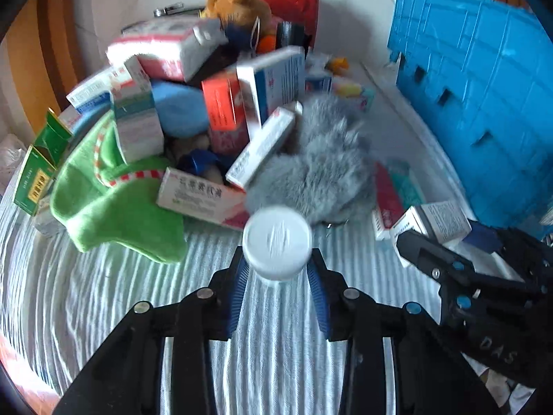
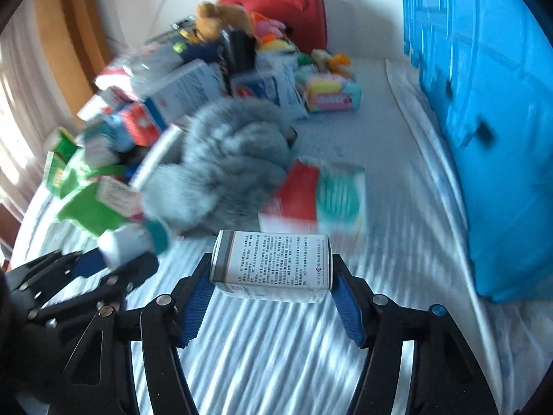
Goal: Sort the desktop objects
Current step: 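Grasp the white-teal pill bottle with the left tool while the right tool grasps the white medicine box, then lift the pill bottle and medicine box and carry both over the bin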
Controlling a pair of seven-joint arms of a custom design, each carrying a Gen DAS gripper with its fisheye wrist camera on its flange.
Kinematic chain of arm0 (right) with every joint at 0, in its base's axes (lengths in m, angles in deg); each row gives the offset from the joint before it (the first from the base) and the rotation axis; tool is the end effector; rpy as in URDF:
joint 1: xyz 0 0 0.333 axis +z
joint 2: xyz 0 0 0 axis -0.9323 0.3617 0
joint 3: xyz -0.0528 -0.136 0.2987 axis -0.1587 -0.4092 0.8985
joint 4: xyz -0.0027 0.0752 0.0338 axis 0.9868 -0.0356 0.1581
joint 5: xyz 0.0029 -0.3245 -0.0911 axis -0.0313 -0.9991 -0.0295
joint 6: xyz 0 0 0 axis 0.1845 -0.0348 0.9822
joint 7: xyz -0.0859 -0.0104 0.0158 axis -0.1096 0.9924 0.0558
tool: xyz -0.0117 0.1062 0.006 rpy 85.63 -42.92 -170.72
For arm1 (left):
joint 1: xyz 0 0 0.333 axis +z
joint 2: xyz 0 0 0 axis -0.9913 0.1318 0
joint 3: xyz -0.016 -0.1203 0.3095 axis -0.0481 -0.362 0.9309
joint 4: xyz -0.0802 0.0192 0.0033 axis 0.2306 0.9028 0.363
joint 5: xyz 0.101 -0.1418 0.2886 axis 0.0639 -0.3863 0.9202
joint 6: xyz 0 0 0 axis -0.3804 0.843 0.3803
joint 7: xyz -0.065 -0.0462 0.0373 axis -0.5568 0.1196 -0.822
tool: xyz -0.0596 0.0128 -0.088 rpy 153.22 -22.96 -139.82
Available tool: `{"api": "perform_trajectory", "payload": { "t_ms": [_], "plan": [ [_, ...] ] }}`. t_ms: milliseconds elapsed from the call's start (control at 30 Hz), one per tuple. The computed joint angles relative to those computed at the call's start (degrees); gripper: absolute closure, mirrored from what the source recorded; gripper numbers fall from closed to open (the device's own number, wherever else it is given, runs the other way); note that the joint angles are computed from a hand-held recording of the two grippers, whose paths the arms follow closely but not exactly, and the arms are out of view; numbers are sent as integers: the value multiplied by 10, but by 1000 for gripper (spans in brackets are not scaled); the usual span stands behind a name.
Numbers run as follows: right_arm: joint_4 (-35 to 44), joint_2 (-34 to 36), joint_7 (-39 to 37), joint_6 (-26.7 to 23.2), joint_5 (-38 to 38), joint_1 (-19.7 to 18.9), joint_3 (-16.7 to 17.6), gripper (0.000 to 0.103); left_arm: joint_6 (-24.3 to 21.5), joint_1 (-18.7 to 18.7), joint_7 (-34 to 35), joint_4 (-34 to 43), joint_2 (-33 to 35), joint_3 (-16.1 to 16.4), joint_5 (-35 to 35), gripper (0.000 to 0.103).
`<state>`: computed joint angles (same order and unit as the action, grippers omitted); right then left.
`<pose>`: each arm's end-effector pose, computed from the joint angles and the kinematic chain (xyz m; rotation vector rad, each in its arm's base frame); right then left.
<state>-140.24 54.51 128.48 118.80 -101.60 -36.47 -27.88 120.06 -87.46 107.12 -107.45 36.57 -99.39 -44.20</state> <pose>0.6234 0.3039 0.5502 -1.2831 2.2436 -0.7122 0.5970 -0.1996 0.5357 -1.4639 2.2904 -0.8577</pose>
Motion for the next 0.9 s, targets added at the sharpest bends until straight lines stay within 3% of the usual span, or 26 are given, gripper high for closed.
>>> {"api": "perform_trajectory", "payload": {
  "t_ms": [367, 700, 900],
  "plan": [
    [90, -13, -11, -60, -110, 37, -19, 39, 42, 2, 23, 34, -30, -4, -21, 69],
    [208, -9, -62, -124, -236, 75, -48, 39, 84, -19, 27, 145, -22, -17, -17, 69],
    [146, -87, -20, -167, -348, 96, -56, 39, 71, -68, -5, 256, 14, -27, 25, 69]
  ]
}}
